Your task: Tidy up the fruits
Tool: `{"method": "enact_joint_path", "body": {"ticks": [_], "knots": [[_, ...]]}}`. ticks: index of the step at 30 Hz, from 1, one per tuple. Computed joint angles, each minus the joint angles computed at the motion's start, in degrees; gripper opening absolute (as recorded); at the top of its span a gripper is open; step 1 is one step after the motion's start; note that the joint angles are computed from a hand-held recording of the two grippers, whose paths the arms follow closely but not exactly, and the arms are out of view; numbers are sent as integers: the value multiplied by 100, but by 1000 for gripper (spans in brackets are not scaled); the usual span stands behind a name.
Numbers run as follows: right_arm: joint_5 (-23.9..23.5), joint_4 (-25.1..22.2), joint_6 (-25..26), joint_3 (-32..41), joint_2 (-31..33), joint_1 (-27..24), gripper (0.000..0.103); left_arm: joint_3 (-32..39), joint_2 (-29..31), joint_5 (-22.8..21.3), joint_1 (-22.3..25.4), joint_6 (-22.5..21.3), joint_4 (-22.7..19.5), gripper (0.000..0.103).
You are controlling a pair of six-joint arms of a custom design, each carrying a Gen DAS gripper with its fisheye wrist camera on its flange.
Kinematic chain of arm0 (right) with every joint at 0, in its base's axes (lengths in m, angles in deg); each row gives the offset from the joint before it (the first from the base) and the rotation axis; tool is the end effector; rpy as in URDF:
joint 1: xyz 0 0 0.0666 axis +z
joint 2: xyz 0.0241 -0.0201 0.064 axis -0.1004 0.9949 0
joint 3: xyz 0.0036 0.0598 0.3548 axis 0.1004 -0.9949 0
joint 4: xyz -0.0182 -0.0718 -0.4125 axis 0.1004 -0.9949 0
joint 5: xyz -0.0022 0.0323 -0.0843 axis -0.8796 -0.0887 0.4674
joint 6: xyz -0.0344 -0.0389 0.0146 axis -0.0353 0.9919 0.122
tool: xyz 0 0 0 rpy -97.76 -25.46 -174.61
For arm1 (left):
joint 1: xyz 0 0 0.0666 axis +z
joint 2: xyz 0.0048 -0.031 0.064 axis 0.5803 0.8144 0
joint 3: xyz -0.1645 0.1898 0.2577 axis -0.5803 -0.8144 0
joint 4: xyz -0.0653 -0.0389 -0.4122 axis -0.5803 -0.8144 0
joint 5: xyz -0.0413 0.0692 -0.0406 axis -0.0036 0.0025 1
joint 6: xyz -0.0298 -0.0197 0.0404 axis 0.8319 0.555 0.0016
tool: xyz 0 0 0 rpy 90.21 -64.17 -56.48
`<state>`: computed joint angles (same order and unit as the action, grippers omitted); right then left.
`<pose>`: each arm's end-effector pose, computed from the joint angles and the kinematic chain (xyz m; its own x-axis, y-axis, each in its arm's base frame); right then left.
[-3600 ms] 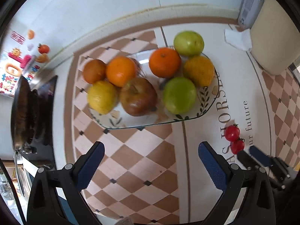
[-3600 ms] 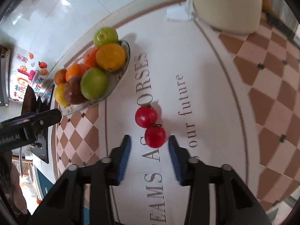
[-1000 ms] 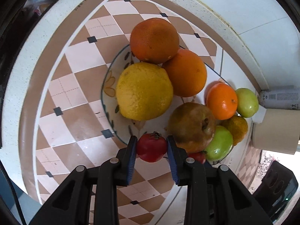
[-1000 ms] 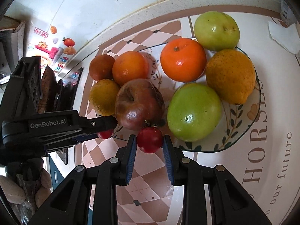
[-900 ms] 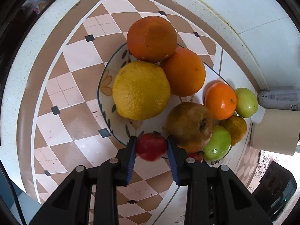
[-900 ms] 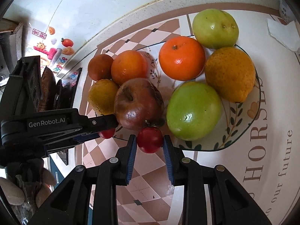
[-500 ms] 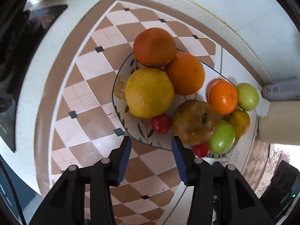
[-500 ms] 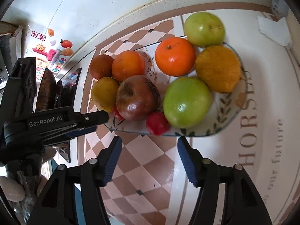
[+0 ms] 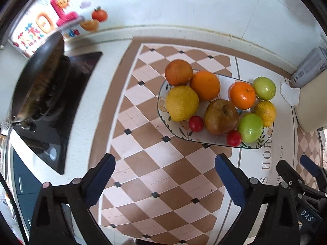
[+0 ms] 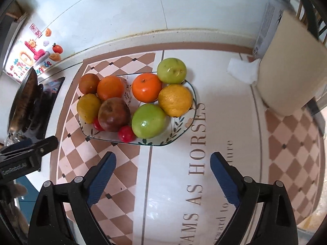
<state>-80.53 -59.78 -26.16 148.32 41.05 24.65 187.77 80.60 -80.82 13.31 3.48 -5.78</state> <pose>0.6046 0.3532 0.3868 -0.9517 -0.0039 -0.3070 -0.0488 0.9892 0.1385 0.6146 -0.2432 0.3993 -0.9527 -0.1335 -0.2730 -0.1587 0.9847 0.0724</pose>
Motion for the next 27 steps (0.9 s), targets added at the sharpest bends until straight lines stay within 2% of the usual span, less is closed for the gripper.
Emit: {"method": "enact_joint_path", "body": {"ticks": [3,8,15,22,27], "knots": [[149,-7,-96,-89,-132,75,97,-370,-349,-160,-45,-68,190,100],[497,246,-385,-646,-702,302,98,-1191,-1121,-253,-96,-139,660,100],[1169,305,-834,-1245,-1585,808,98,-2391,-2475,-507,-249,-411,1197,100],[2148,-68,-1452,-1326,-2262,1625,98,-3135,-3627,-513,-407,-673,1386,100],[2846,-603,-1964,-1058,-2499,2275,99,-3477,-4358,-609,-622,-711,1338,100]]}}
